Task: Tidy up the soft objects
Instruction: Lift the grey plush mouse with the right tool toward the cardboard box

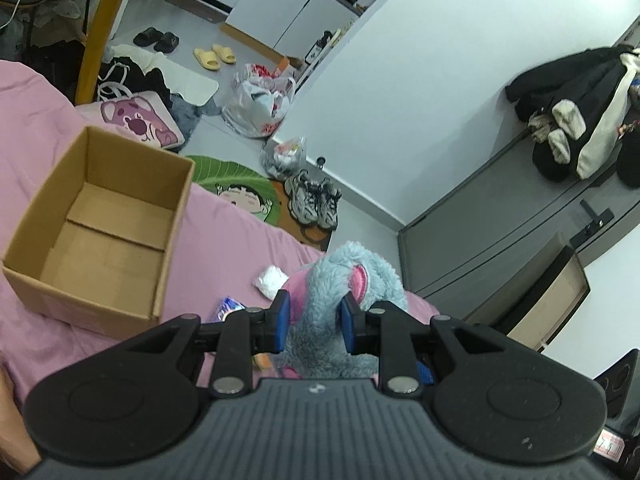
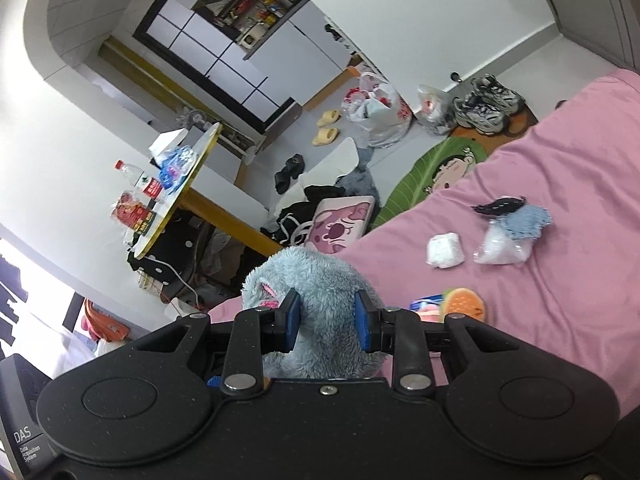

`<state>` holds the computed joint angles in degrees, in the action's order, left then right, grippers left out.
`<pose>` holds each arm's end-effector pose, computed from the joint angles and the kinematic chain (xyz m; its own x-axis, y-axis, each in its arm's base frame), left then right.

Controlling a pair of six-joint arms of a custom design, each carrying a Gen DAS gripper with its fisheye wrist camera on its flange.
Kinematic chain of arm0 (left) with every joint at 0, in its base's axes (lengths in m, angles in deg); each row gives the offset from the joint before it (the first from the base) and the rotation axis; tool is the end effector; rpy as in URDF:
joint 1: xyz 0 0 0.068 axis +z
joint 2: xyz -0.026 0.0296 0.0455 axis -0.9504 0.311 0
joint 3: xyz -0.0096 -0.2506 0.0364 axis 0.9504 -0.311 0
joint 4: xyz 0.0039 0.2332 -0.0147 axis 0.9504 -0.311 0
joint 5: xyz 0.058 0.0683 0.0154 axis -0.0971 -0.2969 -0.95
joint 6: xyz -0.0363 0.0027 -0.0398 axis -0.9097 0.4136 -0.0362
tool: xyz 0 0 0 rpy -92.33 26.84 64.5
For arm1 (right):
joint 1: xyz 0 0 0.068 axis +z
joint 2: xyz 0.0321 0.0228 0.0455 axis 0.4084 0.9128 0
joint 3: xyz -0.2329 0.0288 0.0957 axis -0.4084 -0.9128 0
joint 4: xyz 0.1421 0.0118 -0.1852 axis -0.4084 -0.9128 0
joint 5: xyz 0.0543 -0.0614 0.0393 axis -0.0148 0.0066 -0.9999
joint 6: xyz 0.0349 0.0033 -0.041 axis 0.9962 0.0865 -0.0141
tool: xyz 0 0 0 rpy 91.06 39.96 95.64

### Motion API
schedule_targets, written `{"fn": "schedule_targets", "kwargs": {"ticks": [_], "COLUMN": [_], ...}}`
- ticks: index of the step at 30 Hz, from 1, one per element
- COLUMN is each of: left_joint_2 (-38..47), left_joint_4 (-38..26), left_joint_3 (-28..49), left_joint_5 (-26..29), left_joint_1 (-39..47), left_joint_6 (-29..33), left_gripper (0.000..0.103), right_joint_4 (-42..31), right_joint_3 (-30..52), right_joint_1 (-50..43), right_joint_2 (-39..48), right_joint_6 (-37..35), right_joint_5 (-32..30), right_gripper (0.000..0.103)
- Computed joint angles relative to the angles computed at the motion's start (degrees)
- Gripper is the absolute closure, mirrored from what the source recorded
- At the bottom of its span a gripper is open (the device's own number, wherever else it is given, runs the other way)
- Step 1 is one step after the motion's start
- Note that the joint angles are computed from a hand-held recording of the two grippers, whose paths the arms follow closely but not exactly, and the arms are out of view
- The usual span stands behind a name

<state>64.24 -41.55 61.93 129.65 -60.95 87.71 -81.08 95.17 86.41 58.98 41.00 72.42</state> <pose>0.2172 0.0158 0.2358 -0.8391 -0.0827 -0.5377 0.2982 0.7567 -0.5818 0.1454 0.2243 0.2077 -0.4180 0.7680 -0.4852 0.3376 0.6272 0.7019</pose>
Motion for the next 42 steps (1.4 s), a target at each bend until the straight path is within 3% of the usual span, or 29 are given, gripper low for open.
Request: {"fn": "schedule_targets", "kwargs": {"ticks": [11, 19, 28, 42], "left_joint_2": [6.2, 12.5, 19.4, 31.4], "left_joint_4": [-5.4, -5.7, -3.2, 8.3], "left_joint_3": [6.7, 11.9, 18.5, 22.5], "left_joint_5": [4.8, 5.8, 5.6, 1.7], "left_joint_1": [9.5, 13.0, 14.0, 13.5], "left_joint_6": [7.3, 9.2, 7.1, 2.4], "left_gripper": [0.078, 0.078, 0.078, 0.078], "right_joint_4": [3.2, 4.0, 4.1, 4.8], "right_joint_3": [8.5, 15.6, 23.6, 38.3], "right_joint_1": [-1.7, -3.9, -7.5, -12.9], "right_joint_2": [8.6, 14.9, 21.4, 37.4], "right_joint_6": [-5.7, -8.9, -14.0, -19.2], "right_joint_5": [-1.5, -4.2, -7.5, -16.2], "right_gripper": [0.075, 0.075, 0.075, 0.075]}}
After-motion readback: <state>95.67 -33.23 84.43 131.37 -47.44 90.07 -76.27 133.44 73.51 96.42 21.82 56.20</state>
